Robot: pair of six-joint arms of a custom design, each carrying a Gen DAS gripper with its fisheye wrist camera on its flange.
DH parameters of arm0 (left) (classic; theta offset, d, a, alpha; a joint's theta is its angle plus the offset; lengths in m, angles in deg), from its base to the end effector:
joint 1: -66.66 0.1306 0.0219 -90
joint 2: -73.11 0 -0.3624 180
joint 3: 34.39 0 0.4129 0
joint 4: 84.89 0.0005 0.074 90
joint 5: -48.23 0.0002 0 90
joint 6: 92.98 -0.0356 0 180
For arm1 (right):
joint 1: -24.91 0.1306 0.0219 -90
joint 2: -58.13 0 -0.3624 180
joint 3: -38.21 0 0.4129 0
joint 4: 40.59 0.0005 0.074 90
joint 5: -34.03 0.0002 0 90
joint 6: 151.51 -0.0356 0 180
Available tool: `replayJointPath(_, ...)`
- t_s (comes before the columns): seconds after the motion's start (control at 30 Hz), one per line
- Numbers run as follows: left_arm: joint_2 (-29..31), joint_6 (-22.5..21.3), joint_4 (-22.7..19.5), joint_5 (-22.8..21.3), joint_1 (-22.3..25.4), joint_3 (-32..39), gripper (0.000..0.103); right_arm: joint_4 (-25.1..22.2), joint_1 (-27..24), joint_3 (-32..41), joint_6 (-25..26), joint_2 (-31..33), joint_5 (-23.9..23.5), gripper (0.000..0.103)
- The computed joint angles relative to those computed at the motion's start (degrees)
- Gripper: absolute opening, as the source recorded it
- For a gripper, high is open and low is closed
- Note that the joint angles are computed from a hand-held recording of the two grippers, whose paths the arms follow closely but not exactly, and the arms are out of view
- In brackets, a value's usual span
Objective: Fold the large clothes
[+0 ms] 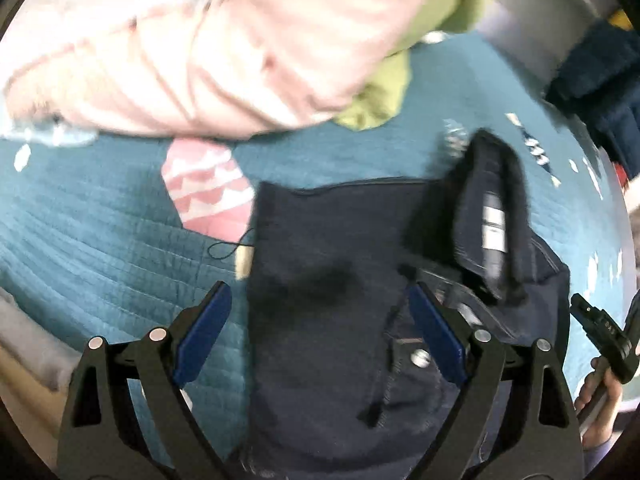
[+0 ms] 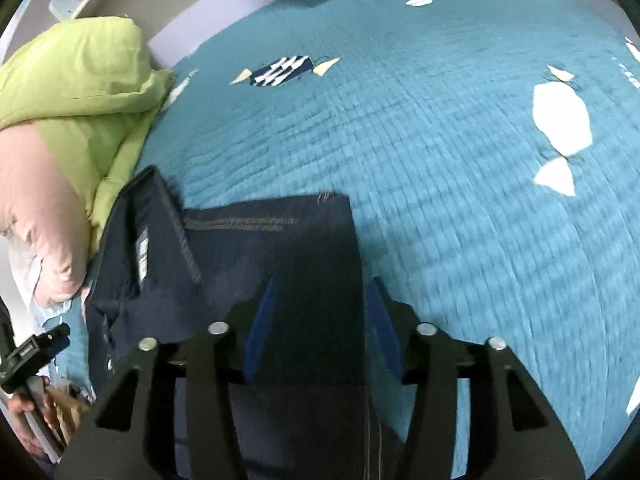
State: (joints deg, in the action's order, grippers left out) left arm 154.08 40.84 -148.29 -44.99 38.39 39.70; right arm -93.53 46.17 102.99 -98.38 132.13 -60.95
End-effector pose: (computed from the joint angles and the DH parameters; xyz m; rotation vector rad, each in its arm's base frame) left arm 0.3633 -0.1937 0.3359 -0.3954 2.7942 -0.2245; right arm 0.3537 0.1404 0.3159 0.3411 2.7047 0.4318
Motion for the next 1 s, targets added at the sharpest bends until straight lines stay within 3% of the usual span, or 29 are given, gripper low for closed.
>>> replayJointPath(0.2,4.4,-3.2,-1.6,0.9,3.5,0.5,0.090,-0.6,-2.3,2.7,1.1,5.1,-2.8,0.051)
replayJointPath(0.3,6.1,-3.1,-1.4,2.3,4.7,0.5,0.090,1.0,-3.2,2.5,1.2,5.8,-5.8,0.059)
replayJointPath(0.5,8.6,-4.9,-0.5,0.8,4.5,2.3,0.091,4.2,-4.3,2.2,2.3,6.3,-10.7,0.062)
replayJointPath(0.57,9.5,-5.9,0.0,1.0,4.1,2.8,0.089,4.8,-4.1,2.2,2.8,6.2,-10.4,0.058)
replayJointPath(0.63,9.8,-6.2,0.8,0.7,3.4,3.0,0.081,5.0,-4.2,1.9,3.3,6.3,-10.8,0.054)
replayJointPath(0.7,9.9,-7.0,1.1,-1.3,2.6,3.1,0.073,4.5,-4.6,1.8,3.9,6.3,-9.9,0.039)
replayJointPath(0.73,10.1,-7.2,1.1,-2.4,2.2,3.2,0.069,4.4,-4.8,1.4,4.1,5.9,-9.3,0.021)
replayJointPath(0.77,10.0,-7.2,1.2,-3.2,1.8,3.1,0.063,5.2,-5.4,0.6,4.1,5.2,-10.1,0.016)
replayJointPath(0.8,9.8,-7.1,1.1,-3.7,1.6,3.1,0.058,6.0,-5.7,-0.1,3.9,4.6,-10.8,0.014)
replayJointPath(0.87,8.9,-6.8,0.3,-5.1,1.2,3.3,0.022,7.4,-5.6,-1.3,3.6,2.8,-10.5,0.010)
replayJointPath(1.0,4.7,-7.9,1.8,-3.7,1.7,1.2,0.012,9.2,-4.3,-2.1,3.3,-0.8,-8.9,0.009)
